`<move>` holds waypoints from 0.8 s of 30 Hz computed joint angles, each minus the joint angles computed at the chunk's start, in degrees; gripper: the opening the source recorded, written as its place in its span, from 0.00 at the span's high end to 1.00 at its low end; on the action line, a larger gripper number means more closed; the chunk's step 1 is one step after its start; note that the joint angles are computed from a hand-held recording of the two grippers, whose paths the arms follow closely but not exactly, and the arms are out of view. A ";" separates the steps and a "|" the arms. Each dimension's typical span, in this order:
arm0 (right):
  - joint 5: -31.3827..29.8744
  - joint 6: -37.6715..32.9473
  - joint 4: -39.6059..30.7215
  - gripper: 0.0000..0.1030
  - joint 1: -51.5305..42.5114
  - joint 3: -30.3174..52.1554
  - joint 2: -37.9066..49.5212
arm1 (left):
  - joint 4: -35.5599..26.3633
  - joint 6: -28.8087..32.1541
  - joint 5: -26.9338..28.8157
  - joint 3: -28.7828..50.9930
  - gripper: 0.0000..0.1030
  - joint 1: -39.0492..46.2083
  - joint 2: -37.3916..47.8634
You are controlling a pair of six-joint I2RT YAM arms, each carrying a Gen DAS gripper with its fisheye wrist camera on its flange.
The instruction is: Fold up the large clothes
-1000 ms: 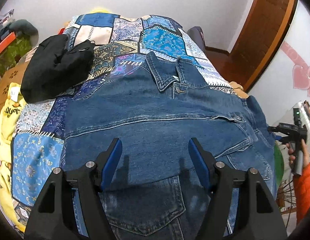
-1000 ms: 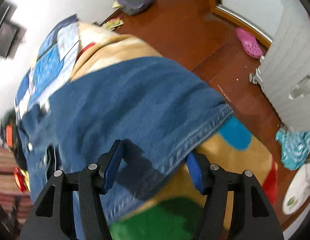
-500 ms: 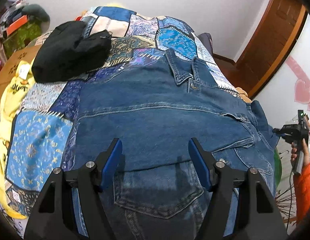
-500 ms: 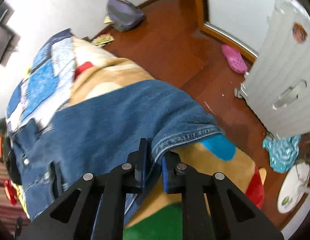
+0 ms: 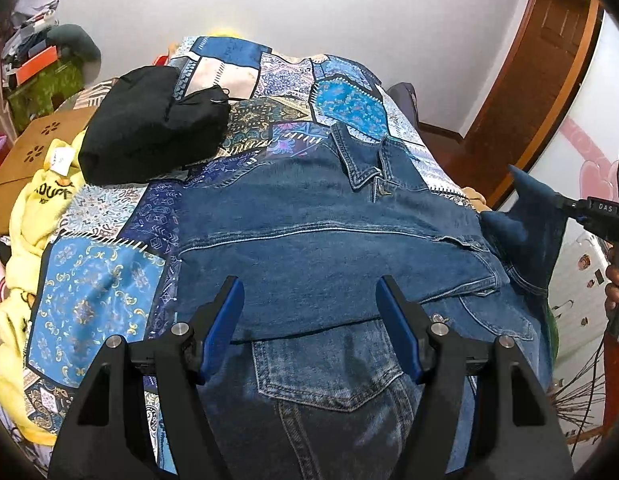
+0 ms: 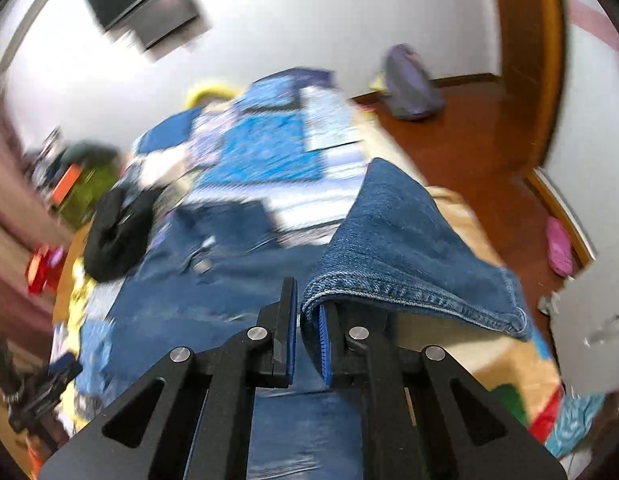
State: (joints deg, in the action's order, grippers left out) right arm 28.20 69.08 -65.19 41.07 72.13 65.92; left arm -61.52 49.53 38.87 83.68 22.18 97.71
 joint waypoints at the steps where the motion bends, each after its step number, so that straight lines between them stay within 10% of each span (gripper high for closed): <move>1: -1.48 -0.64 2.65 0.91 0.89 -0.34 1.75 | -0.21 0.19 0.03 0.15 0.34 0.15 0.20; 10: -11.87 -3.53 13.53 0.91 0.32 -4.71 11.74 | -1.13 2.33 -0.16 1.62 0.34 2.21 1.39; 16: -9.37 -4.19 3.22 0.89 4.69 3.95 17.90 | 0.60 2.12 -2.05 0.38 0.34 1.67 1.37; 24: -0.89 -0.62 -7.10 0.54 11.21 8.90 16.18 | 2.02 0.74 -2.96 -2.20 0.34 -1.25 -0.30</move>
State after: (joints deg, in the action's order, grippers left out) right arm 27.31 68.45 -72.29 52.29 81.03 82.11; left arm -59.50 50.27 35.91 81.47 20.93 97.41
